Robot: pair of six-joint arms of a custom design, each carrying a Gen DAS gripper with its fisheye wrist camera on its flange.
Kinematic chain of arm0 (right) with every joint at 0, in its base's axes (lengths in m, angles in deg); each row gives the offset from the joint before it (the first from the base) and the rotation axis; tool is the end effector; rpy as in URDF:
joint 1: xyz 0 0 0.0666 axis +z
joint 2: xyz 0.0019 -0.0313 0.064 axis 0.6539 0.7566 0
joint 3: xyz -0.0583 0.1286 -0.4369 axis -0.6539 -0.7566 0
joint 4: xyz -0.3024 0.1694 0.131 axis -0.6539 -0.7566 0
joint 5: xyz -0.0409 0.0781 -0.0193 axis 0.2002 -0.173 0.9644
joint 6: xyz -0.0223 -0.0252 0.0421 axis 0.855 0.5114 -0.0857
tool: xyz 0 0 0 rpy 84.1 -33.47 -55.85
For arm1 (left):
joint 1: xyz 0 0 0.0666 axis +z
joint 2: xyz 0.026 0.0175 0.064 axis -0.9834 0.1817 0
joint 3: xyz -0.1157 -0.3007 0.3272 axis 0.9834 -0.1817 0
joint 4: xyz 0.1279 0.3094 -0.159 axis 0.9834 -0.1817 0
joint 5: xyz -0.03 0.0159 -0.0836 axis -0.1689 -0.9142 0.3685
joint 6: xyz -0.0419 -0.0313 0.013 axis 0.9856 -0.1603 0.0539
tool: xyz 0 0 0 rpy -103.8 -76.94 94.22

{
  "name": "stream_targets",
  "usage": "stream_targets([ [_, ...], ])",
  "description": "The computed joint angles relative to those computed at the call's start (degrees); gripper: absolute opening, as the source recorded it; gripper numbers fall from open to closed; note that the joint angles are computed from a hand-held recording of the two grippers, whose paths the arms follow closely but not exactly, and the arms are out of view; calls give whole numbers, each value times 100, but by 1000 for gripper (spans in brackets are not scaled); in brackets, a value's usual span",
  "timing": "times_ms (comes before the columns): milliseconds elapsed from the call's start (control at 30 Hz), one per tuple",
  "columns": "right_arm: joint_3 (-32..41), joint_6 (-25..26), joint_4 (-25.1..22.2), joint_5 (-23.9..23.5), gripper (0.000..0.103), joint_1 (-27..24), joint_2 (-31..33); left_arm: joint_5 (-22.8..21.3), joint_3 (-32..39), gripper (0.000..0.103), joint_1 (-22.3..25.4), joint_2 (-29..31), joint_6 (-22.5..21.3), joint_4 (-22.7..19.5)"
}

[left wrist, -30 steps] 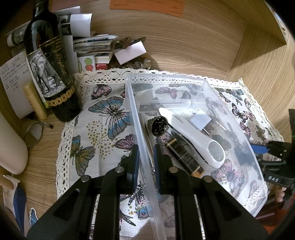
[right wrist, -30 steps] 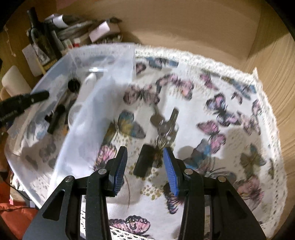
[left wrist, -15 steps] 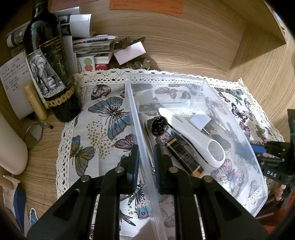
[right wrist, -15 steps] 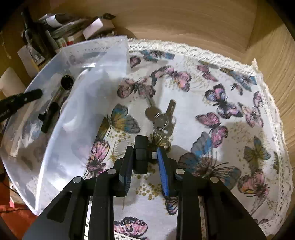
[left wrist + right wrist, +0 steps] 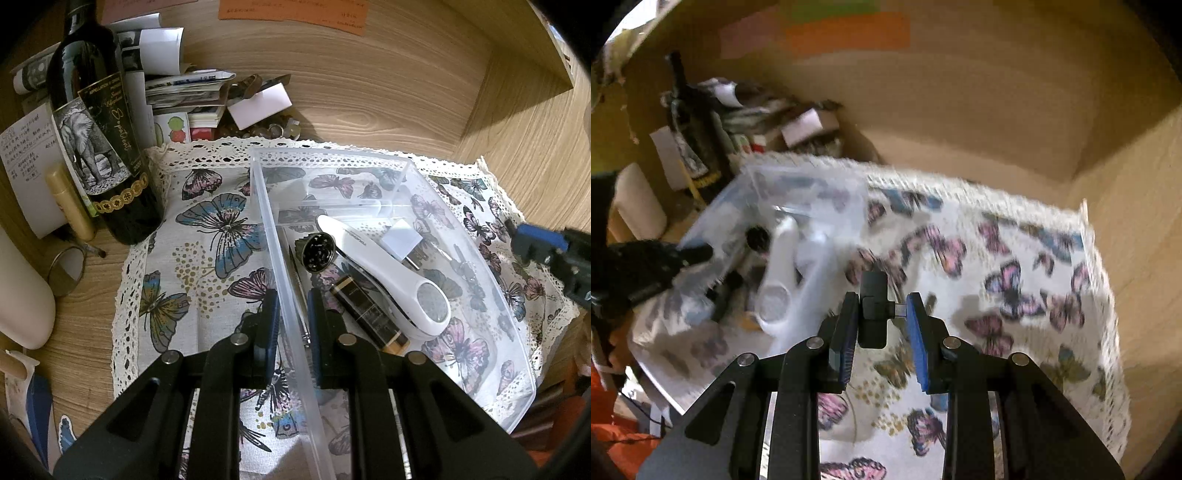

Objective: Organize rigid objects

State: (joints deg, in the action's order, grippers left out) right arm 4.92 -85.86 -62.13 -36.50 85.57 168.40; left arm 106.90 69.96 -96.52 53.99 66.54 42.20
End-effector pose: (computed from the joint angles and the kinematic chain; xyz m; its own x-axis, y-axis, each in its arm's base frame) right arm 0.3501 0.3178 0.4650 -0.7131 0.0988 -0.6940 0.1557 0.9876 -0.0195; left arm 0.4962 -0.1649 0.4300 -0.6259 0.4369 -0.6460 0.6484 0.7518 -0.1198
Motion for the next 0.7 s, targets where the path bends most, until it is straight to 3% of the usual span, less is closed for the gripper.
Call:
stream_targets([
  [167,310,520,222,73,24,56,137,2,1,14,1,1,2,2],
  [400,622,1054,487,-171,24,41,418,-12,-12,14,-19,-11,5,13],
  [700,1100,1527,332,-788,24,-58,942,10,-22,14,-21,-20,22,13],
])
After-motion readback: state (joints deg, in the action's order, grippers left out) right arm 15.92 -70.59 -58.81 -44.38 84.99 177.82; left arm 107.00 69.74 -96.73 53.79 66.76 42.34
